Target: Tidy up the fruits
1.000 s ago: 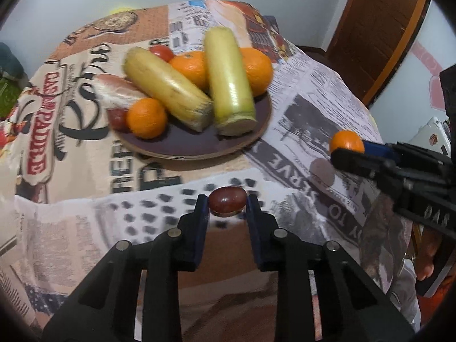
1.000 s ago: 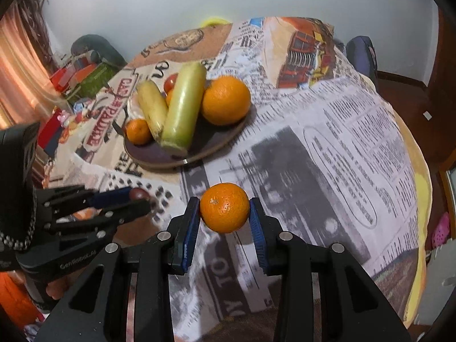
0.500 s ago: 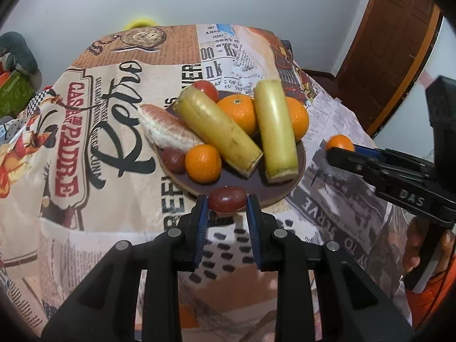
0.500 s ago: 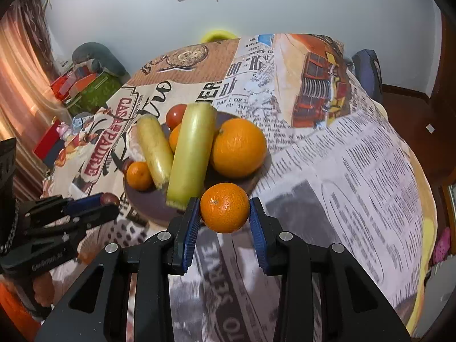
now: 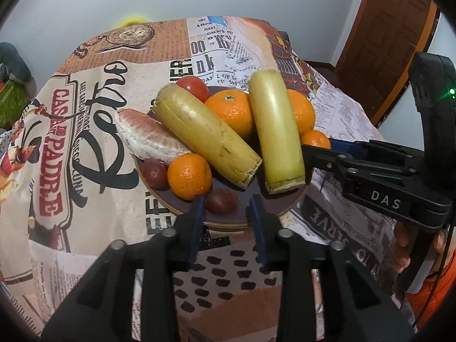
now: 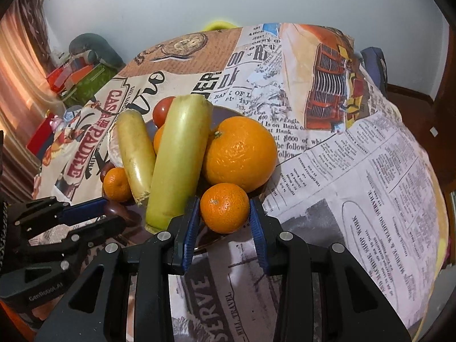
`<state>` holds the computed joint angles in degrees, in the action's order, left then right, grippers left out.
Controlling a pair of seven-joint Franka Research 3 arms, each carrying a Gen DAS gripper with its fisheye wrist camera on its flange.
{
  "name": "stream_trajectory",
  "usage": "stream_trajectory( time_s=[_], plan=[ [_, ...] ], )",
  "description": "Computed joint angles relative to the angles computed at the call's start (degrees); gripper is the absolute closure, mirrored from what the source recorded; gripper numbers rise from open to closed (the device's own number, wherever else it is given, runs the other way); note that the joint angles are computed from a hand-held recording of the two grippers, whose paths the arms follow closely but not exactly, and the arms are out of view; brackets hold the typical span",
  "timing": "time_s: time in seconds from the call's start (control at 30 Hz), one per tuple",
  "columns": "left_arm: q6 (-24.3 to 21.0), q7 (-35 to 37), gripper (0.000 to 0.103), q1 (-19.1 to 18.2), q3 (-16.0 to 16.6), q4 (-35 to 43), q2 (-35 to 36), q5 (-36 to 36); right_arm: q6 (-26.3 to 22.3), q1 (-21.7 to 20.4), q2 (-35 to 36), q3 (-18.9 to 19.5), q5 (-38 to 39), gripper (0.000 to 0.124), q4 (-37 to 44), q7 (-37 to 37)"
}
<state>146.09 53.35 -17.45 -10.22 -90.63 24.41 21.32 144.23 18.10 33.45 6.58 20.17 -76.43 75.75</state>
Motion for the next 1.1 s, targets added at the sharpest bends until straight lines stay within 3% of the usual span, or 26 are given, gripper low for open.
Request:
stream_trajectory(
  time_s=[0.03,0.2,0.43,0.73,0.93,1.1],
  plan=[
    [-0.18,-0.51,0.058,-0.48,0.43,0.16,0.13,0.88,-0.56,0.05,0.22,-0.06,-0.19,0.092,0.33,0.01],
    [0.03,-1.29,0.057,-1.07,0.83,-0.23,-0.39,2.75,-1.35,0.94,0.47,-1.08,-2.22,0.088,1.11,0.82],
    [1.44,-4.78,0.057,-1.51,1.48,-3.19,-4.06,5.9,2.41,0.19,-4.04,-0.67,-1.28,0.085,-4.35,0.27],
    [4.38,-17.28,0.057,-2.35,1.91,-9.77,-14.34,17.1,14.81,-0.67,-19.28,1.39,4.64,0.085,-19.71,-5.53],
    [6.78,-25.71,0.057,-0.6,-0.7,-14.85,-23.36,25.74,22.92,0.12,-28.96,2.9,13.22,0.085,-27.18,-12.48],
    [6.95,-33.21,0.057,1.76,-4.43,-18.5,-30.65,34.15,29.08,3.42,-35.35,2.44,20.45,0.084,-32.64,-19.29]
  ],
)
